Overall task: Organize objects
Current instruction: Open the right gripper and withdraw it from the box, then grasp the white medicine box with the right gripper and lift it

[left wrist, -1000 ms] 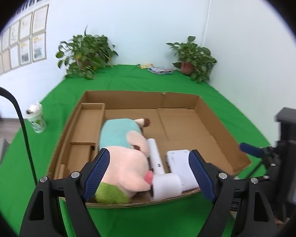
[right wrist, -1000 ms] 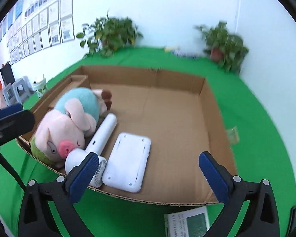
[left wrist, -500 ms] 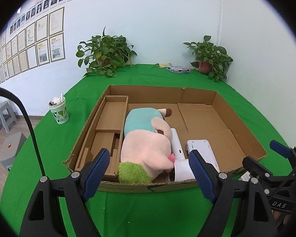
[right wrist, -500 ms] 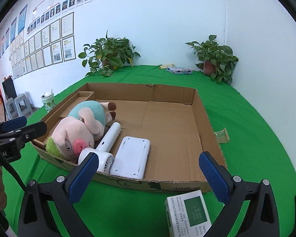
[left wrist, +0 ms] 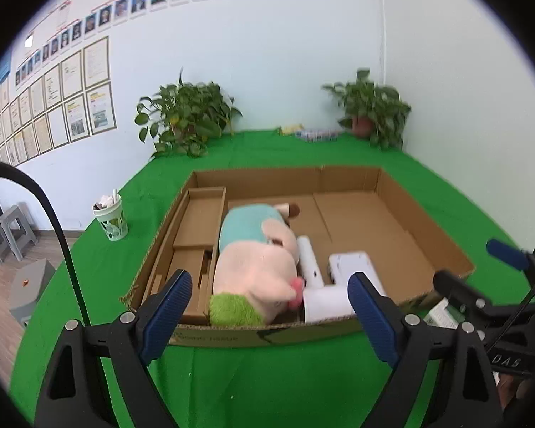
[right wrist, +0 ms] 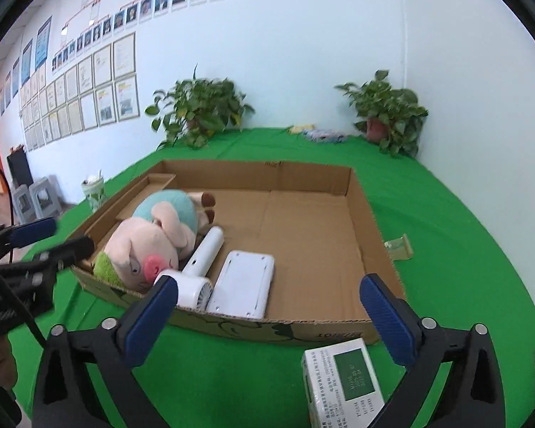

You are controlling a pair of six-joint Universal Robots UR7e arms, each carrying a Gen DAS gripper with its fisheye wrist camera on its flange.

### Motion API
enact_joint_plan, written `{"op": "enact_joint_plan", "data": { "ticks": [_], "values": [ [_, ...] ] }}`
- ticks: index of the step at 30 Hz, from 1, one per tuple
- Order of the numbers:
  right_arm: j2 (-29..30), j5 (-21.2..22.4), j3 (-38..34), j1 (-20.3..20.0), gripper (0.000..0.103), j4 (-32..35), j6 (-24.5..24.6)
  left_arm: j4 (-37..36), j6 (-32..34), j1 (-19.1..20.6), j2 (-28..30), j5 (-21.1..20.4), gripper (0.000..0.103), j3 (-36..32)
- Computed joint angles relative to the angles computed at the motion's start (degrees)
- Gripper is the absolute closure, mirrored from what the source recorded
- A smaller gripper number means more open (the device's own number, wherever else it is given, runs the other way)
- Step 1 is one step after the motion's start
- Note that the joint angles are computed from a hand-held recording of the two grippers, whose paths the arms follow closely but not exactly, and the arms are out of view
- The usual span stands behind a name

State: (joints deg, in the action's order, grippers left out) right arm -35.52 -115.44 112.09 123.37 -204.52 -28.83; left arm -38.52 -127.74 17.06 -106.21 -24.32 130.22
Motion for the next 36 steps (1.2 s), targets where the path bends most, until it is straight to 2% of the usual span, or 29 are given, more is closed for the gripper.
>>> {"op": "enact_joint_plan", "data": {
  "ticks": [4,8,13,14,17,21,24,26,28,29,30,31,33,35,36],
  "values": [
    [-1.6,0.6,1.2,-0.4,0.001,1.0,0.0,-0.4,0.3,0.8,0.3,-0.7,0.014,-0.6],
    [-4.2,3.2,4.0,-0.8,0.001,-0.5,-1.2,1.6,-2.1,-1.1,-0.5,-1.5,0.014,0.1],
    [-9.6,6.8,11.4,-2.8,0.001,-3.7,-4.7,-0.8,0.3,-3.3,-3.5,-3.7,0.014,2.5],
    [-10.5,6.7,12.4,-3.4,0.001,-3.4,-5.1,-2.4,1.6,-3.2,-4.3,-4.2,0.014,2.9],
    [-12.6,2.6,16.0,-5.7,0.001,-3.2,-6.5,-6.3,4.8,-2.9,-6.0,-4.9,0.014,4.1],
    [-14.7,-0.8,19.3,-9.3,0.001,1.6,-4.1,-13.3,10.6,-3.4,-7.9,-4.7,0.014,6.6],
    [-15.0,-0.6,20.6,-11.1,0.002,3.8,-2.7,-18.4,14.4,-3.5,-8.0,-4.6,0.014,8.2],
    [-14.8,0.4,21.1,-11.8,0.011,5.1,-2.1,-22.2,17.0,-3.6,-8.2,-5.0,0.014,9.3],
    [-13.6,-1.1,21.2,-10.8,0.030,5.3,-2.3,-25.1,19.0,-3.9,-8.4,-5.6,0.014,10.3],
    [-12.3,-2.4,21.3,-9.8,0.035,3.1,-3.2,-25.8,19.5,-4.0,-8.5,-5.8,0.014,10.5],
    [-11.5,-3.0,21.7,-8.8,0.046,1.7,-4.1,-26.5,20.1,-4.1,-8.6,-6.0,0.014,10.8],
    [-11.7,-1.7,22.2,-8.3,0.050,2.4,-4.1,-27.4,20.9,-4.3,-8.7,-6.5,0.014,11.1],
    [-12.4,2.0,23.3,-7.6,0.049,3.6,-4.3,-30.2,23.4,-4.6,-10.0,-6.9,0.014,12.0],
    [-12.3,3.7,24.5,-6.4,0.029,2.6,-5.8,-34.9,27.6,-5.1,-12.7,-7.4,0.014,13.4],
    [-11.5,3.1,24.7,-5.5,0.007,0.4,-6.6,-37.0,29.4,-5.2,-13.7,-7.7,0.014,14.0]
  ]
}}
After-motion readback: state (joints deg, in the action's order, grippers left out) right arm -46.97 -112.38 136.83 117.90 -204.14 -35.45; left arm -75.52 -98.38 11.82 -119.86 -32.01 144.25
